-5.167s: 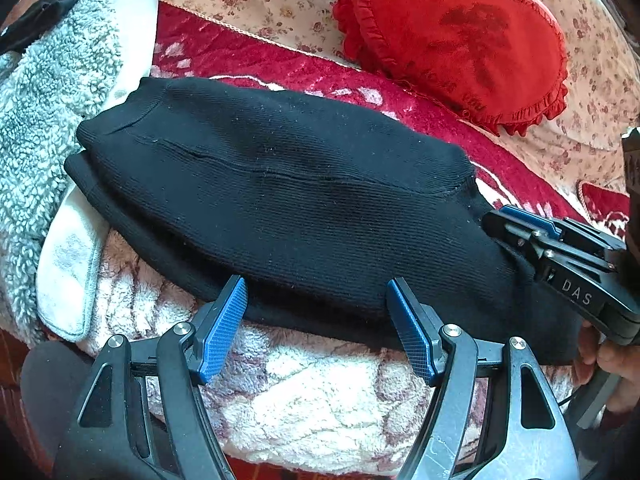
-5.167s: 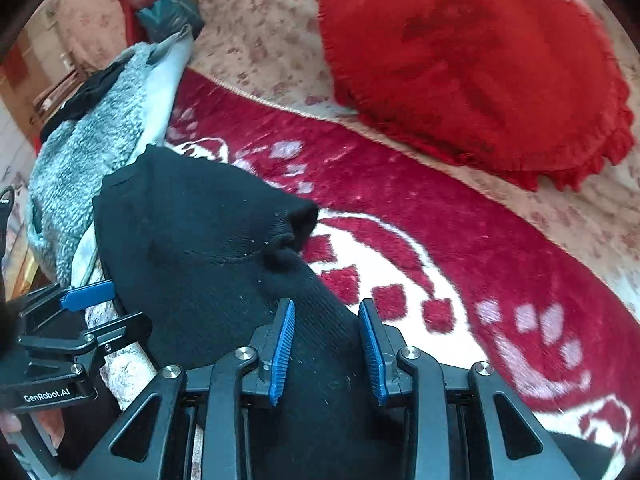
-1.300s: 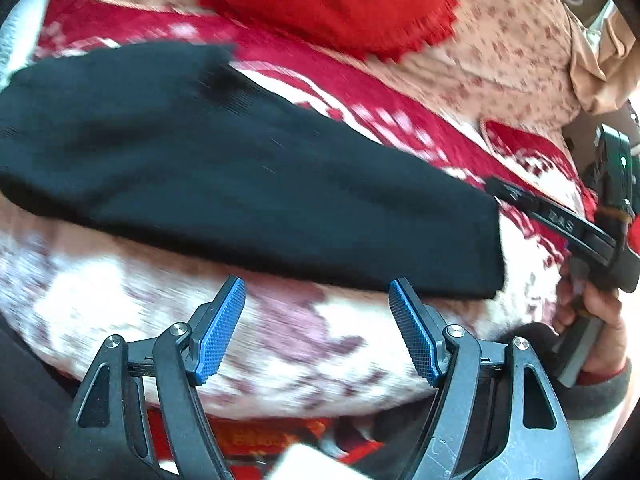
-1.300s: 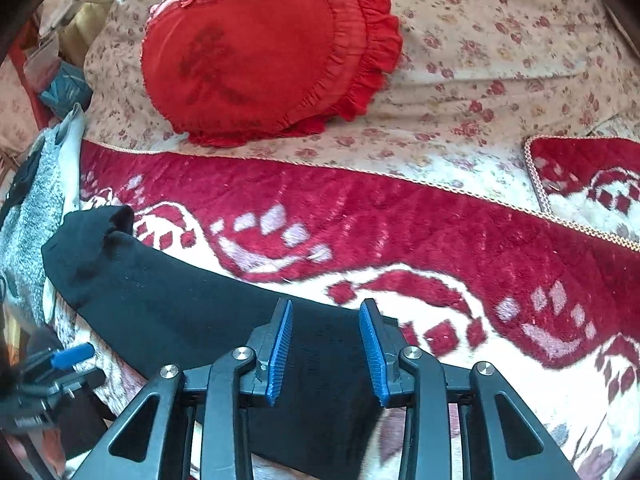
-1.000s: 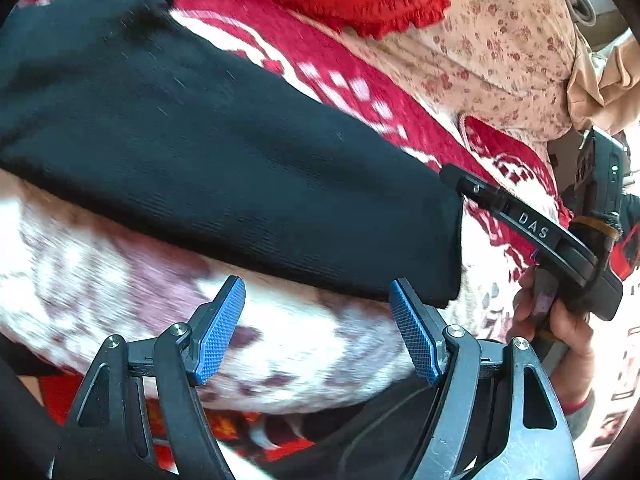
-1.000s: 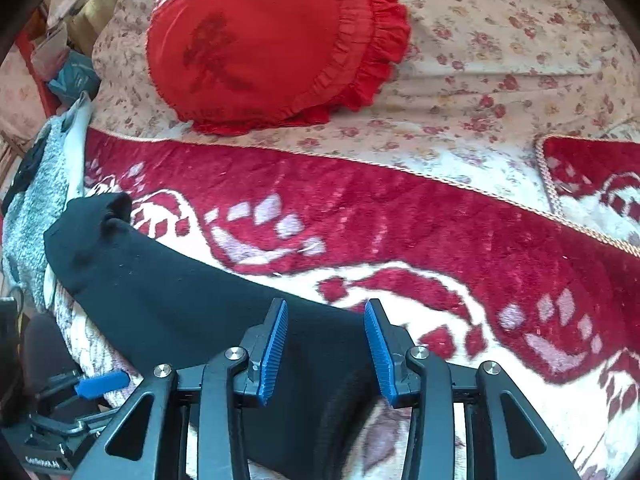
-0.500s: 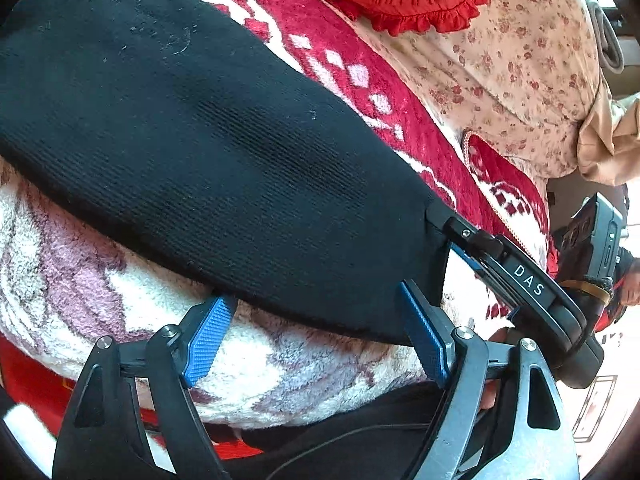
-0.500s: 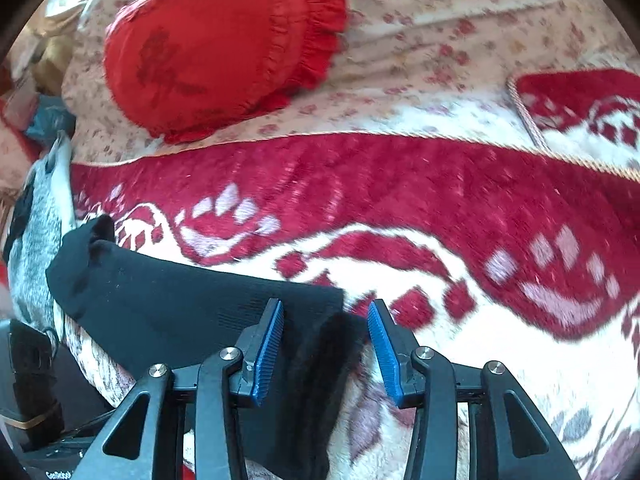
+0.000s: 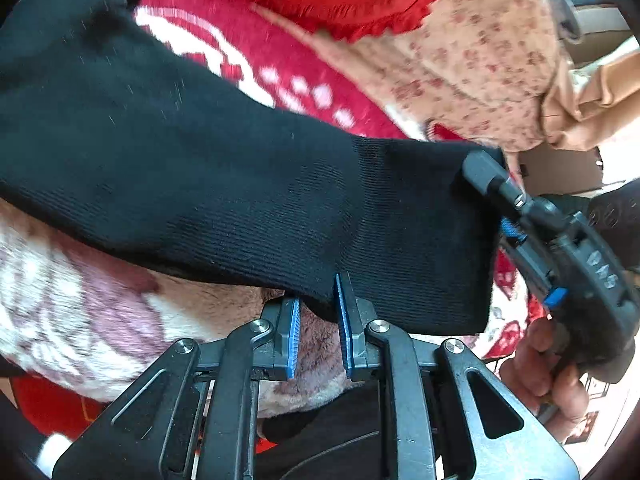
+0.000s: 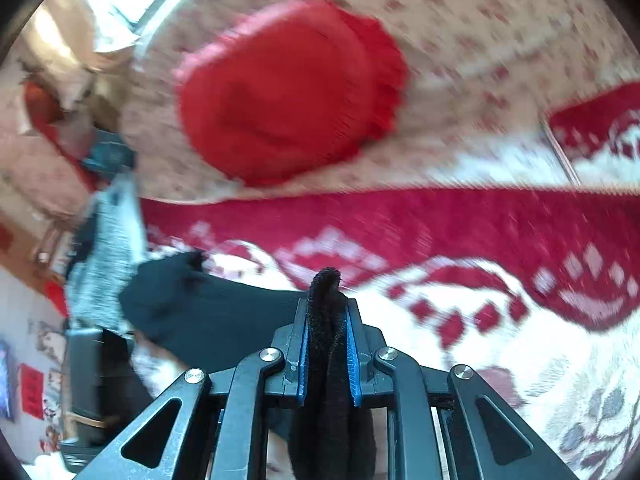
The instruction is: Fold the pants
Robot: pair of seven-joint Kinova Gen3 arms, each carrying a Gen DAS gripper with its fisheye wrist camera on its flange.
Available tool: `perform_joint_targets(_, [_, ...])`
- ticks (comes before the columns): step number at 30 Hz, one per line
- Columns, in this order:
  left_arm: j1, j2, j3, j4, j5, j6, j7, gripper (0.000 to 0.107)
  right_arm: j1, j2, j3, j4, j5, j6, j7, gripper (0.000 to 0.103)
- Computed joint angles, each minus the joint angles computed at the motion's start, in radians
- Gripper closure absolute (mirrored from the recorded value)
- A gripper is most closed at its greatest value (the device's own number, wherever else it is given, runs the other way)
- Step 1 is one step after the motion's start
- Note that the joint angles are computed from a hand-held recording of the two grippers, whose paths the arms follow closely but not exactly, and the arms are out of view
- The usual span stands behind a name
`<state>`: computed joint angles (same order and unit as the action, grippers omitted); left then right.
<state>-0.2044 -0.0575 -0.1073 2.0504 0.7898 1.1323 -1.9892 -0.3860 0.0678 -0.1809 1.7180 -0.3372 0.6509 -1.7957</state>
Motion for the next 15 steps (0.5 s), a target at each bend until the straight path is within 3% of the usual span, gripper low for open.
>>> perform_joint_targets(6, [-0.104,-0.043,-0.133,-0.051,-0.046,0.137,-0.14,0.092,-0.024,0.05,-0.133,-0.125,0.067,-0.044,-0.04,0.088])
perform_joint_targets(10, [-0.203,-0.085,-0.18,-0.048,-0.128,0.074,-0.187,0.086,-0.079,0.194,-0.184,-0.276,0.085,-0.048,-0.041,0.088])
perform_joint_targets(12, [-0.243,-0.057,-0.215,-0.059,-0.14,0.077,-0.207,0.071,-0.153,0.283,-0.139,-0.367,0.027,-0.018,0.021,0.088])
perform_joint_targets(15, [-0.306,-0.013,-0.235,-0.069,-0.131,0.054,-0.227,0.067,-0.196,0.422,-0.138,-0.467,-0.095,-0.017,0.059,0.085])
